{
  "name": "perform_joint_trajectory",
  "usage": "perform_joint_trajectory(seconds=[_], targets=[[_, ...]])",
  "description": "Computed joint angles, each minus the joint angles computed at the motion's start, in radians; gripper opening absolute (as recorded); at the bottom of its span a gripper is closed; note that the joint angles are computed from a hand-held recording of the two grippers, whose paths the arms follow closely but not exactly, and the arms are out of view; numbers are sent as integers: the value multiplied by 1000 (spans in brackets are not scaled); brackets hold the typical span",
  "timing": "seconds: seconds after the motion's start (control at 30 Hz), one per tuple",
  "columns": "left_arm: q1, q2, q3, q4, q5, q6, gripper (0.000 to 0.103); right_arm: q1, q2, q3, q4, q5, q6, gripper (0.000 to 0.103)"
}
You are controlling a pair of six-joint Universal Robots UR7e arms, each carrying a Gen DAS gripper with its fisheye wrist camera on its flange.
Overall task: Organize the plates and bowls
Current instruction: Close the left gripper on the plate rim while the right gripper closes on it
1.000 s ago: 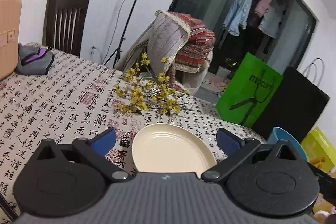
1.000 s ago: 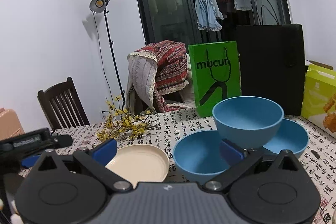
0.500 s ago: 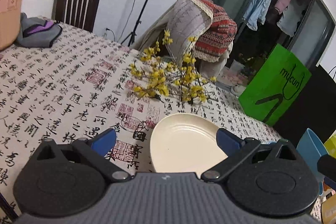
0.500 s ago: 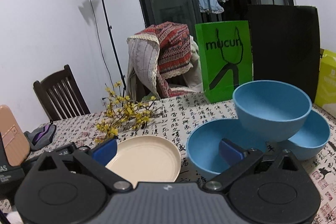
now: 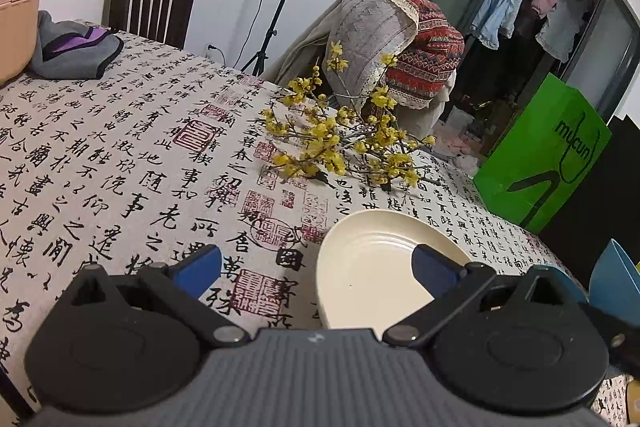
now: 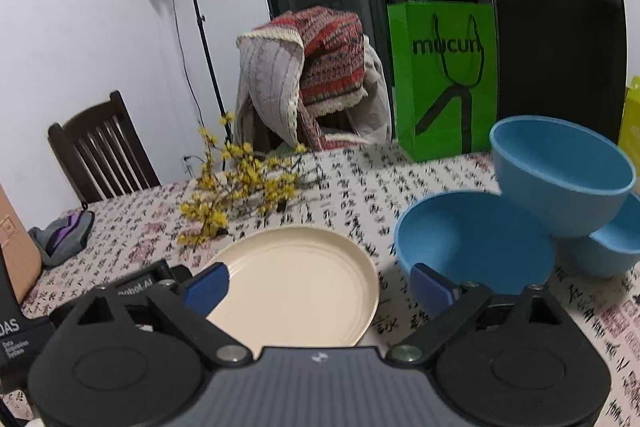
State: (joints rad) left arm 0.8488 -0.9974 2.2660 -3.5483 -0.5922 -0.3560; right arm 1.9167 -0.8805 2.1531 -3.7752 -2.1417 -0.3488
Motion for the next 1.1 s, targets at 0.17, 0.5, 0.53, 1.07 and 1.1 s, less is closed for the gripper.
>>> perform_joint_trajectory(seconds=[0.17,0.5,0.53,1.07,1.1], targets=[[18,-10,-6,17,0,2,103,18,48,-32,18,-69,34,92],[48,-27,-9,35,-48,-8,103,25,98,-76,87,-168,128,77],[47,-27,-8,31,-51,-4,103,25,103,-80,88,-173,131,76],[19,39,-16,-30,-61,146,78,-8,160,-153,143,-234,208,43],[19,40,-15,-31,-62,148,77,-10,160,-155,146,-236,210,43]])
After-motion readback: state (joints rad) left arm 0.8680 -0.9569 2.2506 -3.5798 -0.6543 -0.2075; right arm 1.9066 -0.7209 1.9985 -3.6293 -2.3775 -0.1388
